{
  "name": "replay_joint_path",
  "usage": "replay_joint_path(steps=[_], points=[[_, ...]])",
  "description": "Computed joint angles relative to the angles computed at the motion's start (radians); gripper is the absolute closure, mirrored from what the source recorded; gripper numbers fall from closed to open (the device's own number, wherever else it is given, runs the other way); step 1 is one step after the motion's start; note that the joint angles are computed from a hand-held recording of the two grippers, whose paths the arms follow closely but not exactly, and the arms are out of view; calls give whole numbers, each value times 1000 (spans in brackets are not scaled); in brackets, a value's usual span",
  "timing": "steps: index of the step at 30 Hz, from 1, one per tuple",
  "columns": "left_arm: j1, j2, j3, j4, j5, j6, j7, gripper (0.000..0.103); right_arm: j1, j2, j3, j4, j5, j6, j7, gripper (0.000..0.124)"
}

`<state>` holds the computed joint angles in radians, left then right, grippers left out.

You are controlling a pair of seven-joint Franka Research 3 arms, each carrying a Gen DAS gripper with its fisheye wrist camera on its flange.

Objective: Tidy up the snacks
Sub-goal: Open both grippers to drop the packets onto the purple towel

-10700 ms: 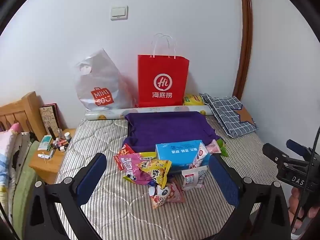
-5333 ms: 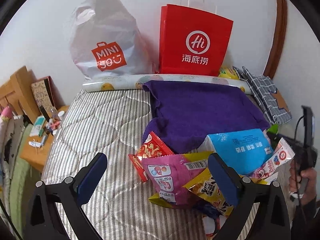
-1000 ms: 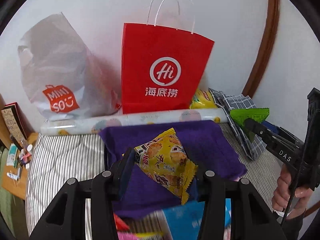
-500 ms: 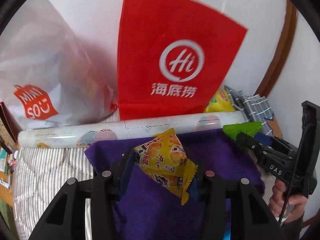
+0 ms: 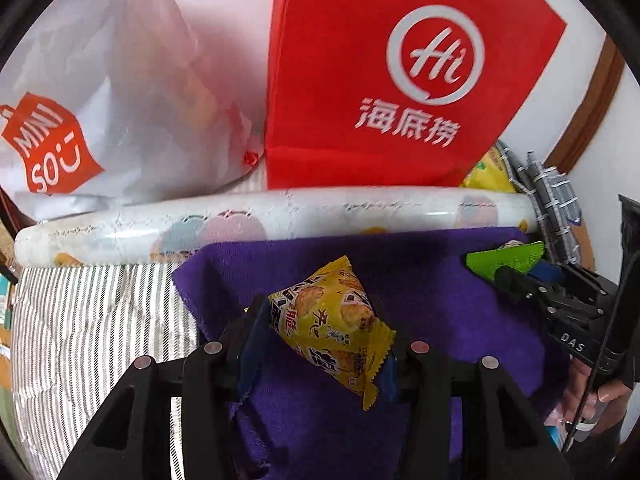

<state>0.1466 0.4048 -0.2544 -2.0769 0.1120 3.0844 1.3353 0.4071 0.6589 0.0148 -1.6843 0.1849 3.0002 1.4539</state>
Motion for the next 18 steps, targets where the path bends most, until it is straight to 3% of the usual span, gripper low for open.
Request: replay_joint_path(steps=[4, 7, 13, 14, 16, 18], points=[[40, 12, -46, 11, -28, -22, 28, 57, 9, 11, -12, 22, -4, -44, 15, 77], [36, 16, -46, 19, -38, -34, 38, 57, 3, 16, -7, 34, -7, -57, 18, 75], [8, 4, -19, 20, -48, -54, 36, 56, -12, -19, 18, 5, 6, -45, 0, 57], [7, 2, -18, 20, -51, -55, 35, 52, 0, -27, 5, -3, 2, -41, 10, 57], [54, 3, -70, 18, -90, -54, 68, 39, 23, -41, -17, -15, -8, -32, 35, 54], [77, -4, -98, 12, -119, -47, 92, 35, 40, -59, -37, -29, -17, -27, 63, 51]])
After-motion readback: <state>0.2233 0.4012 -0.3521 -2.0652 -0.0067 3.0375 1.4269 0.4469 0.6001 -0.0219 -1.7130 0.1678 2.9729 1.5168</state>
